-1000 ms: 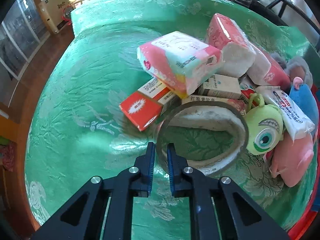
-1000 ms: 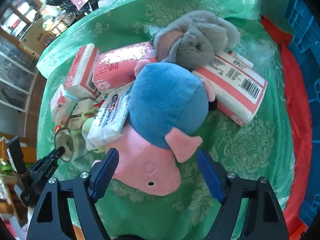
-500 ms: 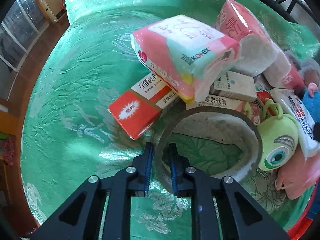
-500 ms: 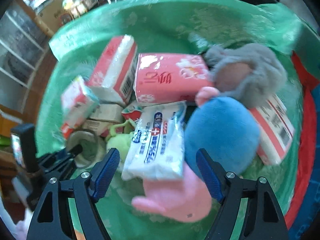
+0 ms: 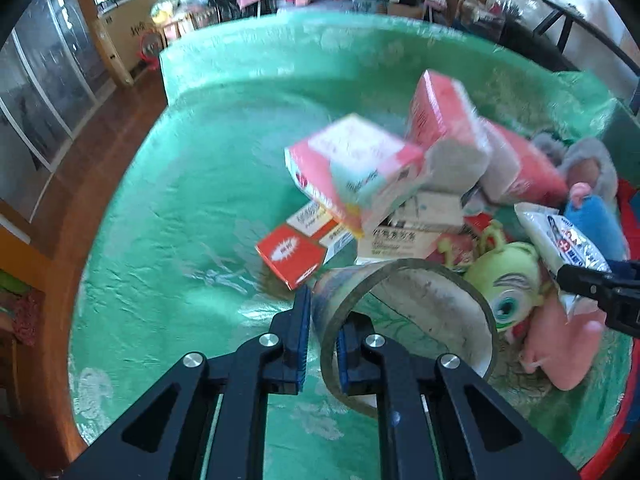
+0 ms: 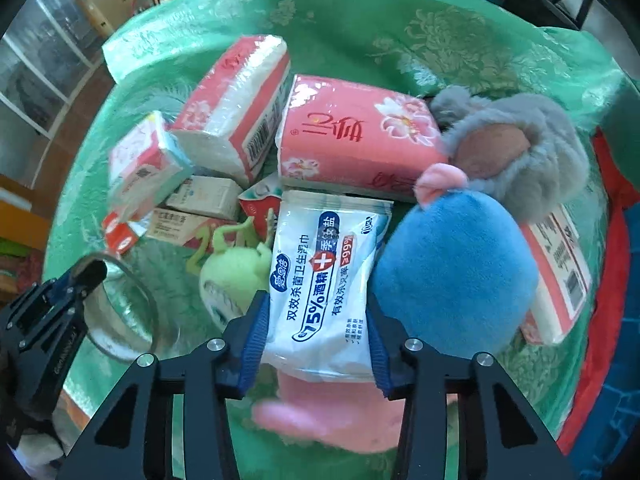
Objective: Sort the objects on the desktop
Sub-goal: 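Grasp the tape roll with the left tool while the right tool grasps the white wipes pack, then carry the tape roll and wipes pack over the blue bin with both tools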
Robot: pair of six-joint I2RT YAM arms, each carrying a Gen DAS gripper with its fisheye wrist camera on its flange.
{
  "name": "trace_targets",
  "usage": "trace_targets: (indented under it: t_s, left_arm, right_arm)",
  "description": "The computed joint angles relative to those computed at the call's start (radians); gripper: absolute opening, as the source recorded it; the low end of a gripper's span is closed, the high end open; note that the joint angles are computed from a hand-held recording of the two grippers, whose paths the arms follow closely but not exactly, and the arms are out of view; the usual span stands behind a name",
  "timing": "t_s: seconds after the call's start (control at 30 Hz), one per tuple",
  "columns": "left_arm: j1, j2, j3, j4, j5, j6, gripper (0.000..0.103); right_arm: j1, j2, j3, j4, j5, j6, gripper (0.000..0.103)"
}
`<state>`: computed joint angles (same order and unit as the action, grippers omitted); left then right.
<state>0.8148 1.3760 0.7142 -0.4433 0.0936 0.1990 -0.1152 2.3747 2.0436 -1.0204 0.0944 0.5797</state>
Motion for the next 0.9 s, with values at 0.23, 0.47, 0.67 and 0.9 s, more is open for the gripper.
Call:
trace_targets:
  t_s: [0.23, 0.47, 0.67, 0.9]
  left_arm:
    - [-0.019, -0.163, 0.087, -0.147, 0.035, -0.013, 0.011]
    - [-0.195, -0.378, 0.201, -0.344, -0.005, -0.13, 0.011]
    - [-0.574, -0.475, 0.378, -0.5, -0.171, -0.333, 0.011]
    - [-1.216, -0.319, 0.7, -0.617, -0.556, -0.616, 0.011]
  right_arm:
    - [0.035, -0.267, -0.254, 0.132, 0.034, 0.029, 0.043]
    - [0.076, -0.572, -0.418, 0.116, 0.144, 0.08, 0.043]
    - [0.118, -0.852, -0.488, -0.023, 0.307, 0.138, 0.043]
    - [0.203, -1.144, -0.451, -0.339, 0.556, 0.276, 0.044]
